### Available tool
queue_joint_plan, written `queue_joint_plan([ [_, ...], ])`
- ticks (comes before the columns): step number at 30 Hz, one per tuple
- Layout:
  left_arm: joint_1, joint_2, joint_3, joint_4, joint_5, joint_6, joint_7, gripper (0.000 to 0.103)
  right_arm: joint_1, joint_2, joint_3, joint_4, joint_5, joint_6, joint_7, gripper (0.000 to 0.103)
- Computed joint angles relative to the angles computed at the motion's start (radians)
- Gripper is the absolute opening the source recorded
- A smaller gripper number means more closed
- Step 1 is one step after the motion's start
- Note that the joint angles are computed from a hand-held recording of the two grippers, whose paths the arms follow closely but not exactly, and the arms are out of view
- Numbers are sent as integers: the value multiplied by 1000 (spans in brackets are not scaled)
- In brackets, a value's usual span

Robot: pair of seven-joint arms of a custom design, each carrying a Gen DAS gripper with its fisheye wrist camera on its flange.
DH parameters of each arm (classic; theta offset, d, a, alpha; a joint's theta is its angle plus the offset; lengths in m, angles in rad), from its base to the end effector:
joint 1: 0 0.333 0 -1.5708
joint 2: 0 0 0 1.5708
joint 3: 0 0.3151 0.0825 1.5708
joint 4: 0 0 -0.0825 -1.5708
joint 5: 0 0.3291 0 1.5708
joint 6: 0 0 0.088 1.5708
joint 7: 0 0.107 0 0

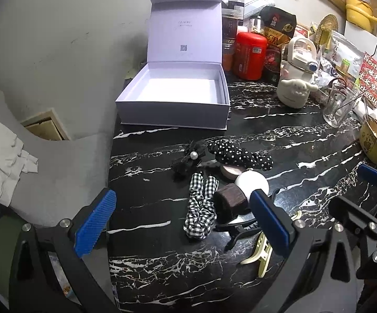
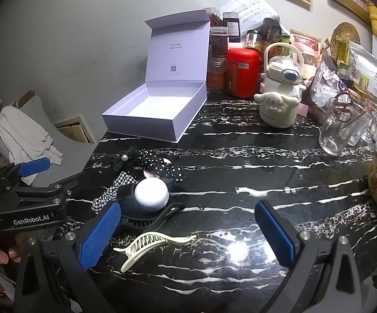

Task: Organize objects
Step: 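Move both tools toward the claw hair clips on the table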

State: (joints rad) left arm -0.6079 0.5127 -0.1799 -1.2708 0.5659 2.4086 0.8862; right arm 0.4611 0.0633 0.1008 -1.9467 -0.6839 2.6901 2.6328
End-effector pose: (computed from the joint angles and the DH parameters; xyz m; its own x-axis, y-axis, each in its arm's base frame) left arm 0.5191 -0.4676 0.5477 -0.3353 -0.9418 -0.0248 -0.6855 0.2620 -0.6792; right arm 0.4703 0.3186 0.5428 0.0649 -0.9911 -0.1164 -0.6989 0.0381 -0.7142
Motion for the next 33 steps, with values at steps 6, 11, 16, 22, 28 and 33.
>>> queue_joint_plan([
  [6,-16,9,9,23,18,-34,-34,103,1,-3,1,-3,-10,-6,4,103],
  [11,-15,11,5,26,13,-37,-32,103,-1,-8,4,-9,-7,-11,0,103],
  [16,-17,11,6,26,14,-39,-34,103,-4,-10,7,-13,-3,-12,-5,103],
  [22,-28,21,8,45,14,-64,-47,103,-5,-12,9,-18,2,-13,-18,103],
  [28,-30,24,6,48,8,-70,-45,103,-7,-17,11,-27,9,-10,-30,103],
  [33,-29,19,4,37,7,-69,-46,103,-7,-15,13,-28,14,-15,-38,103],
])
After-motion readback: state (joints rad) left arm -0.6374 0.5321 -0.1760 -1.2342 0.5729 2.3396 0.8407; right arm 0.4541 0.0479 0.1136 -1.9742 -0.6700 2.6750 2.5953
